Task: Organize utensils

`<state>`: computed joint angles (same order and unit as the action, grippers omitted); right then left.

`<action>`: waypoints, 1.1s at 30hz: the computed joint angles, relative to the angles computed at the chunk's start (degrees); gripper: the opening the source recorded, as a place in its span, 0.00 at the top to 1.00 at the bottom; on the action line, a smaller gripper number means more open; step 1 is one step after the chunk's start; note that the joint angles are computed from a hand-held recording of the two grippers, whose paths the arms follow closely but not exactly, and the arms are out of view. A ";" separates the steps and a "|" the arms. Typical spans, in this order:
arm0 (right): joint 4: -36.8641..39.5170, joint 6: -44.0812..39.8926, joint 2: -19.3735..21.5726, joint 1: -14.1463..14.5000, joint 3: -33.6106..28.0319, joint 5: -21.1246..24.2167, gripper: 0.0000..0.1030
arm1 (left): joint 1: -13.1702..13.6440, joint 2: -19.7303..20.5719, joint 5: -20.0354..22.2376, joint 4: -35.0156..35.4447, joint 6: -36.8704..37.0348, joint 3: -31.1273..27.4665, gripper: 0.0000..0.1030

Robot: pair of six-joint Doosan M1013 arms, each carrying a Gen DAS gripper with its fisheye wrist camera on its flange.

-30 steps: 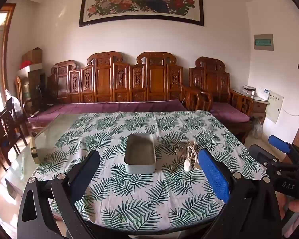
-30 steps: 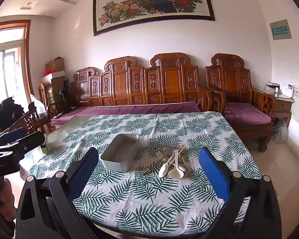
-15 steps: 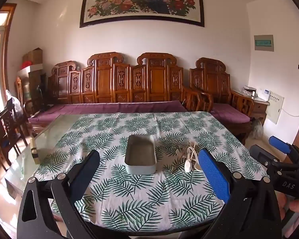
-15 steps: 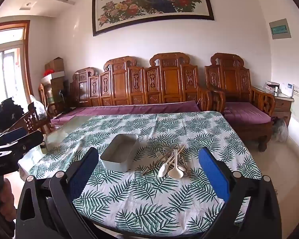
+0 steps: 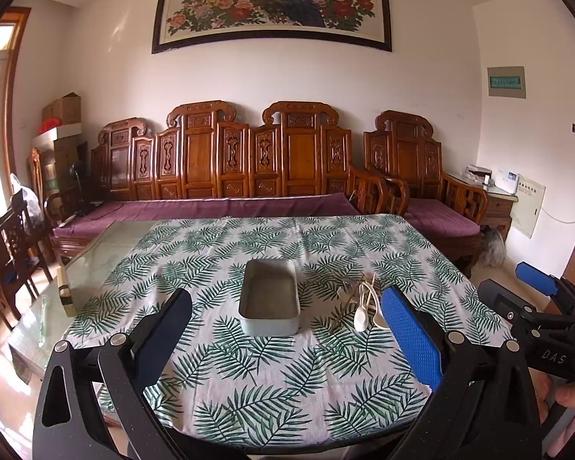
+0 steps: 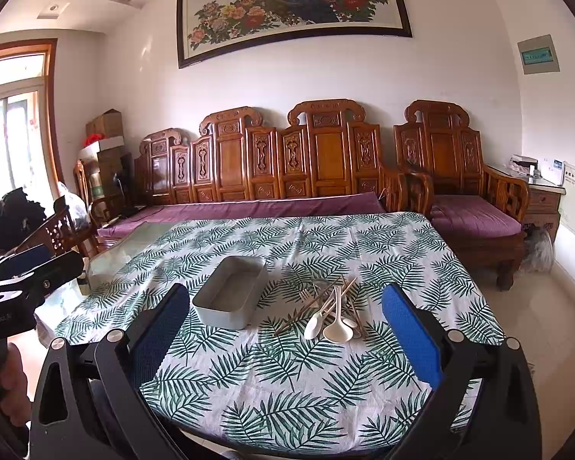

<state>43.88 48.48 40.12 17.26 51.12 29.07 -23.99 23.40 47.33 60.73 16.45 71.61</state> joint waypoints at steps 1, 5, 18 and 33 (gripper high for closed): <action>0.00 0.00 0.00 0.00 0.00 0.00 0.02 | 0.00 -0.01 -0.06 0.04 -0.01 0.02 0.07; -1.18 0.86 0.24 0.06 -0.26 -0.04 0.02 | -0.06 -0.01 -0.10 0.52 -0.20 -0.01 0.07; -0.20 0.25 -0.44 0.03 0.73 -0.29 0.02 | -0.04 -0.03 -0.46 0.92 -0.90 0.25 0.07; -0.10 0.19 -0.49 0.03 0.82 -0.27 0.02 | -0.09 0.07 -0.51 0.86 -0.89 0.25 0.07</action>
